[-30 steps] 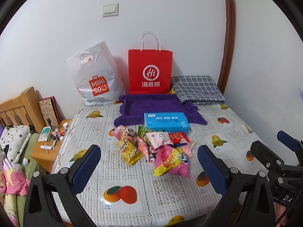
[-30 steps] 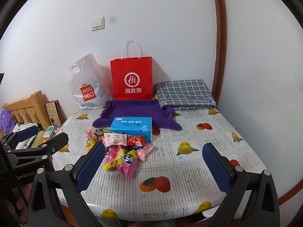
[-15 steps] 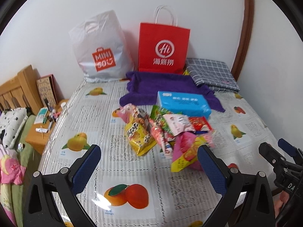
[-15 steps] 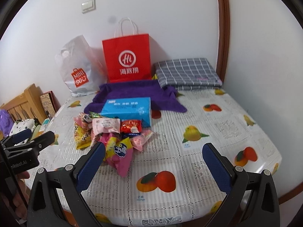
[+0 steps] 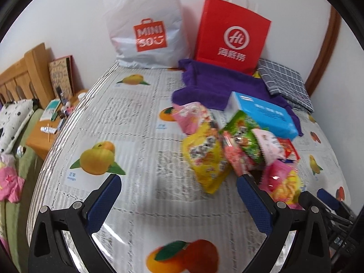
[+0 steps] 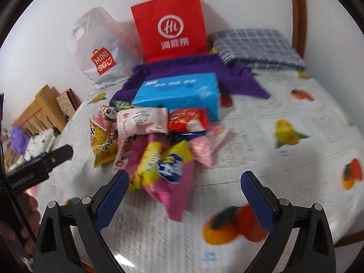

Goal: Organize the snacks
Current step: 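Grasp the yellow chip bag with the left gripper while the right grasps the pink-yellow bag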

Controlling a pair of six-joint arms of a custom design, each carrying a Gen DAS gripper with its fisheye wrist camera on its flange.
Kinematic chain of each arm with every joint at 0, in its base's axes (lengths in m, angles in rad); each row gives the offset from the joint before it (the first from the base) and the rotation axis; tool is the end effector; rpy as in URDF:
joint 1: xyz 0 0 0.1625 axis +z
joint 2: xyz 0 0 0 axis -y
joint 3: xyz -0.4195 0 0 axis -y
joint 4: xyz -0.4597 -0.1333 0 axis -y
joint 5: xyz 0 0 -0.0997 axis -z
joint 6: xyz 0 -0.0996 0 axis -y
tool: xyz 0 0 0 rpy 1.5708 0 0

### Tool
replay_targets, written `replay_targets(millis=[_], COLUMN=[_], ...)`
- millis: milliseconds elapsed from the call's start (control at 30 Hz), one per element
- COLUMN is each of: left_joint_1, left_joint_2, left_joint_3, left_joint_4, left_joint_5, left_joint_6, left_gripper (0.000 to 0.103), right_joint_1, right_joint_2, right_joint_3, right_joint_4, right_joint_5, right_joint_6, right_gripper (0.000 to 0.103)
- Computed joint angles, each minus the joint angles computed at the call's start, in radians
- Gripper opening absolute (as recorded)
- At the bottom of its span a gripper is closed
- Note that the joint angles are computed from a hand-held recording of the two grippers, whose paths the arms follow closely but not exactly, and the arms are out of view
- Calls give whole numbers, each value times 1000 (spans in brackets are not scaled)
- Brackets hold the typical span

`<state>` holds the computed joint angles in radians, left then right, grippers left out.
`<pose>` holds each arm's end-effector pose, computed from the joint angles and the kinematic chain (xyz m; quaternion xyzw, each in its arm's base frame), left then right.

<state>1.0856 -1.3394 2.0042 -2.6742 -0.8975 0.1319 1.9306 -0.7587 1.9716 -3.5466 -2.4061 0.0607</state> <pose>-0.0983 -0.6054 0.2591 0.2113 0.8996 -0.2588 0.2813 0.2612 -0.5254 0.0411 -0.0229 -0.8614 0.4113 0.2972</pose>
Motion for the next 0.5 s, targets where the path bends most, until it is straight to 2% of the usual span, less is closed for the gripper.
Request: replay_targets(millis=[133,200,300,400,500], left_joint_1=[29,38,45,43,37], left_joint_2=[10,19,35,64,98], left_joint_3=[-16,-23,-33,-47,-63], left_joint_4=[5,5,-3,-13,-19], left_joint_5=[-36,-59,-94,-105,-93], left_joint_6=[0,6,12,17,16], left_gripper=[102,102,102,102,102], right_joint_1=[-26,-37,-44,-29,-14], right_joint_2=[30,37,38,35,24], right_joint_3=[-38,-51,-48,-49,-38], right_joint_4=[39,76,76,91,82], right_joint_5=[37,47,78,42,-7], right_joint_6=[39,58,48,14,-23], right_gripper=[87,78,68,57,56])
